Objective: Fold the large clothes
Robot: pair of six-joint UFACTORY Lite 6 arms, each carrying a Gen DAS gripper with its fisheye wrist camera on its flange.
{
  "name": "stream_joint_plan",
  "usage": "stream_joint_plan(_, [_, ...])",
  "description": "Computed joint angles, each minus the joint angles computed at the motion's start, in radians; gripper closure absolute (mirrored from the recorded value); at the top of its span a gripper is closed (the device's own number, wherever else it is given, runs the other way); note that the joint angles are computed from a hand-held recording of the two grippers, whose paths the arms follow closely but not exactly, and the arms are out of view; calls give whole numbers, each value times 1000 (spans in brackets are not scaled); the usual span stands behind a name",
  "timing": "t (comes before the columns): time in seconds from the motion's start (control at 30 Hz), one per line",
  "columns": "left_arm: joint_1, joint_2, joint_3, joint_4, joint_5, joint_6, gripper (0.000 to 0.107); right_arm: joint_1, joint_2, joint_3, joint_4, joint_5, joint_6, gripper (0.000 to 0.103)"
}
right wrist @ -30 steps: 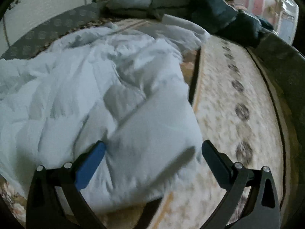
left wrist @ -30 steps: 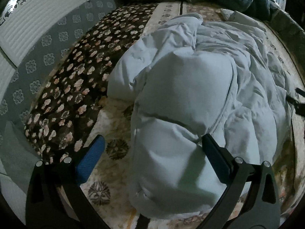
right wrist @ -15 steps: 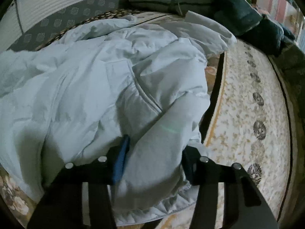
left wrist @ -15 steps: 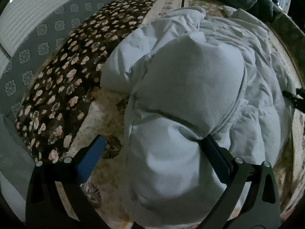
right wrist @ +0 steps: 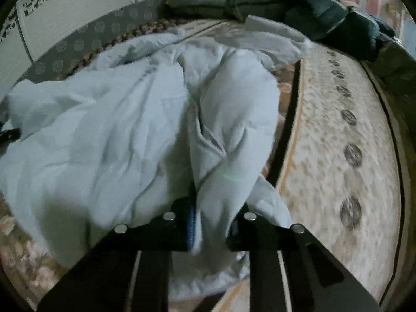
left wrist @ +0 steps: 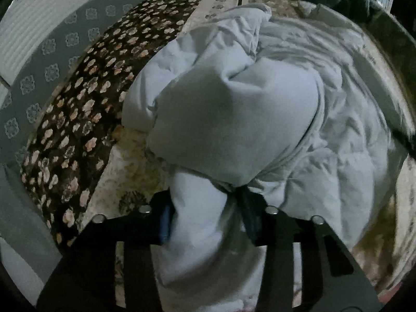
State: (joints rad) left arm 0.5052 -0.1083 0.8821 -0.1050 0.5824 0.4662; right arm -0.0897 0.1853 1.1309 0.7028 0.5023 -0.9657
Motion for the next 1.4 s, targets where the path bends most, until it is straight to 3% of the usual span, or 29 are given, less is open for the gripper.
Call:
stream_joint_plan(0.17, [110, -32, 46, -170, 123, 194, 77, -100, -302, -230, 130, 80, -49, 92])
stream_joint_plan(0.27, [111, -13, 80, -173, 128, 221, 78, -85, -412, -293, 98, 90, -10, 93])
stream_joint_plan(0.37, [92, 35, 117, -149, 119, 197, 77, -44, -353, -242, -52, 28, 108, 88])
stream_joint_plan(0.43, [79, 26, 88, -112, 77, 185, 72, -73, -227, -147, -56, 78, 117, 84])
stream_joint_plan(0.5, [79, -18, 28, -87, 40, 198, 67, -97, -143, -89, -50, 106, 100, 74])
stream_joint_plan(0.57, [80, -57, -25, -76, 1, 212, 63, -104, -53, -30, -87, 103, 111, 50])
stream_joint_plan(0.7, [122, -92, -79, -119, -31, 306, 57, -109, 56, 56, -57, 122, 57, 48])
stream_joint_plan(0.73, [130, -79, -75, -129, -39, 317, 57, -102, 64, 63, -58, 115, 58, 48])
stream_joint_plan(0.77, [129, -48, -61, -136, -55, 305, 58, -83, 78, 71, -63, 96, 66, 57])
stream_joint_plan(0.87, [140, 24, 7, -203, -43, 305, 71, -15, 112, 77, -65, 47, 90, 79])
stream_joint_plan(0.93, [184, 61, 76, -278, 20, 348, 80, 4, 74, 49, -22, 42, 76, 85])
stream_joint_plan(1.03, [261, 112, 215, -351, 181, 410, 88, -15, -57, -17, 60, 103, 43, 89])
stream_joint_plan(1.2, [411, 56, 437, -458, 486, 518, 92, 24, -329, -44, 3, 224, 191, 93])
stream_joint_plan(1.27, [500, 40, 521, -503, 580, 574, 93, 111, -422, -42, -104, 232, 321, 93])
stream_joint_plan(1.3, [549, 53, 570, -515, 603, 608, 93, 172, -482, -36, -160, 243, 404, 93])
stream_joint_plan(1.4, [587, 199, 694, -439, 538, 601, 93, 207, -512, 8, -212, 303, 530, 93])
